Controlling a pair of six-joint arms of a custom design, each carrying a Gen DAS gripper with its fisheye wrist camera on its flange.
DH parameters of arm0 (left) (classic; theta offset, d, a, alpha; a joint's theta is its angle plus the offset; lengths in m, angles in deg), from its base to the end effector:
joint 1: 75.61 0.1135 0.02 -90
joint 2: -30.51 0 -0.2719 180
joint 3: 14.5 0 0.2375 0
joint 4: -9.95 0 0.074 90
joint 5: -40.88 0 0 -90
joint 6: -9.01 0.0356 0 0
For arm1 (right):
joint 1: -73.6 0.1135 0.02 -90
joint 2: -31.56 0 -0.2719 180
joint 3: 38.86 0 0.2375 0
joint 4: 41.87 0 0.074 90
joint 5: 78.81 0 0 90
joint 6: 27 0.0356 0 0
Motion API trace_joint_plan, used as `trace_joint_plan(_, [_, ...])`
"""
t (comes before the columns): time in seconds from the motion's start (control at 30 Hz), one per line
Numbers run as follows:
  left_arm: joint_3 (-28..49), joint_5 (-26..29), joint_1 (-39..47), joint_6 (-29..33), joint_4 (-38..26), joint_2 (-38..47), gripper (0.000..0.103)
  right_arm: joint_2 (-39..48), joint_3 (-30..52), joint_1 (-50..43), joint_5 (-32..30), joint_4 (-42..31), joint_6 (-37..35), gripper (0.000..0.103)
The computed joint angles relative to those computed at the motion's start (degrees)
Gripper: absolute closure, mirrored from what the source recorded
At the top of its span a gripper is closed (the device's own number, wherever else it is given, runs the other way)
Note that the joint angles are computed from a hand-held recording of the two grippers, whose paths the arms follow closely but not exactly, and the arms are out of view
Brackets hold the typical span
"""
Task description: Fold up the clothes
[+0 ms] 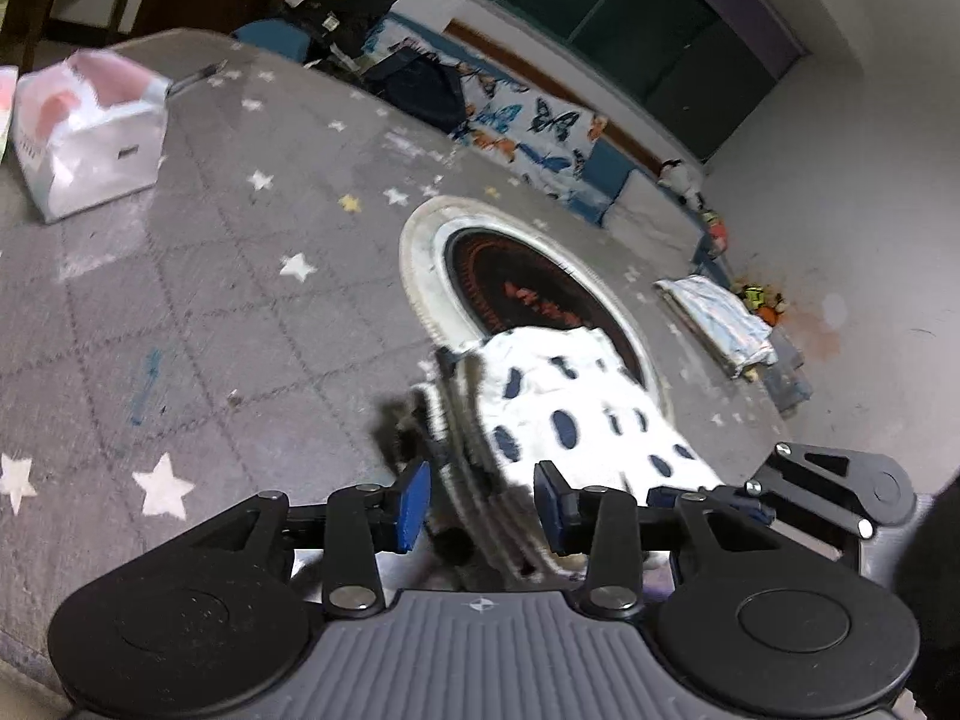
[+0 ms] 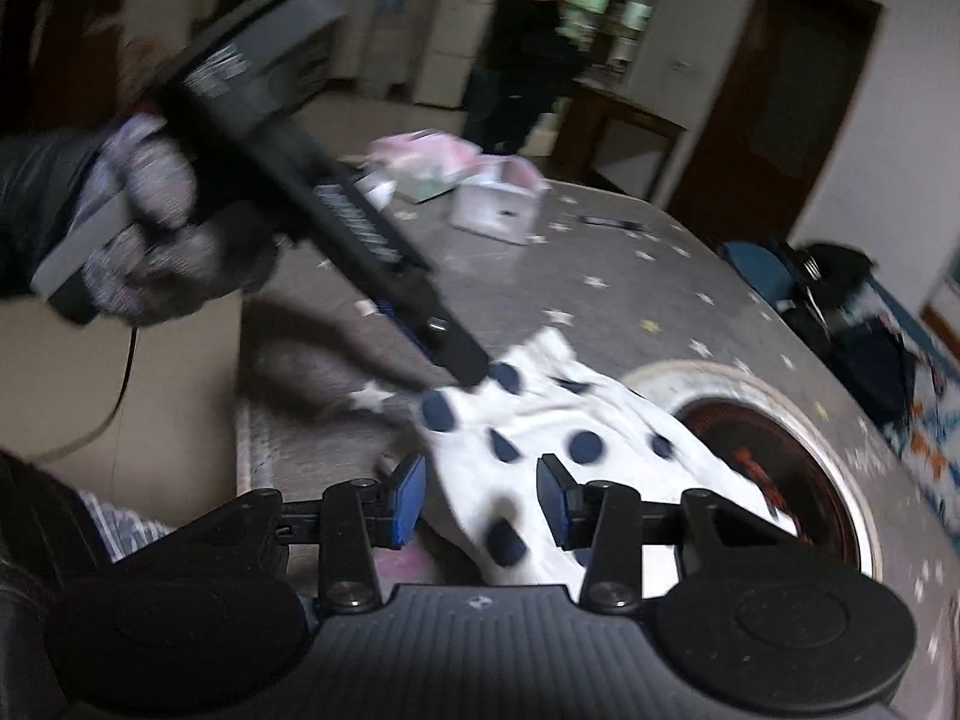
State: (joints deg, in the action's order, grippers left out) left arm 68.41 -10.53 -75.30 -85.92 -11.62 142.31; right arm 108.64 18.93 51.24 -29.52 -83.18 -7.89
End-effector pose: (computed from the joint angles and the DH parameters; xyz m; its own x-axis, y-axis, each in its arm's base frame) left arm 0.3939 -0.0201 0.1727 -0.8021 -0.0715 -0.5929 0.3251 0.7805 -0.5339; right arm 0.2243 -0.0671 0.2121 -0.2565 -0.6690 -0.6976 -0.7638 0.5825 -0.2778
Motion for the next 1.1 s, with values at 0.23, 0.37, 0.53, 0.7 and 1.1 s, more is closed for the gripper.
trace_joint_plan(0.23, [0.9, 0.14, 0.32, -0.27, -1.03, 0.88, 0.062, -1.75, -9.4, 8.93, 7.6, 13.54, -3.26, 0.058])
trace_joint_plan(0.37, [0.56, 0.92, 0.71, -0.9, -1.16, 0.51, 0.061, -2.89, -15.1, 11.05, 10.47, 22.72, -5.83, 0.058])
trace_joint_plan(0.53, [-1.31, 2.92, 1.75, -3.6, 0.13, -1.01, 0.057, -2.84, -17.78, 11.51, 10.92, 27.78, -6.19, 0.061])
trace_joint_plan(0.7, [-4.13, 4.98, 2.37, -9.52, 3.42, -2.05, 0.043, -2.19, -17.03, 10.92, 9.76, 27.2, -4.08, 0.073])
trace_joint_plan(1.1, [-10.86, 10.36, 2.64, -34.62, 20.84, 0.52, 0.028, -1.19, -6.95, 5.44, 2.82, 14.67, 4.88, 0.08])
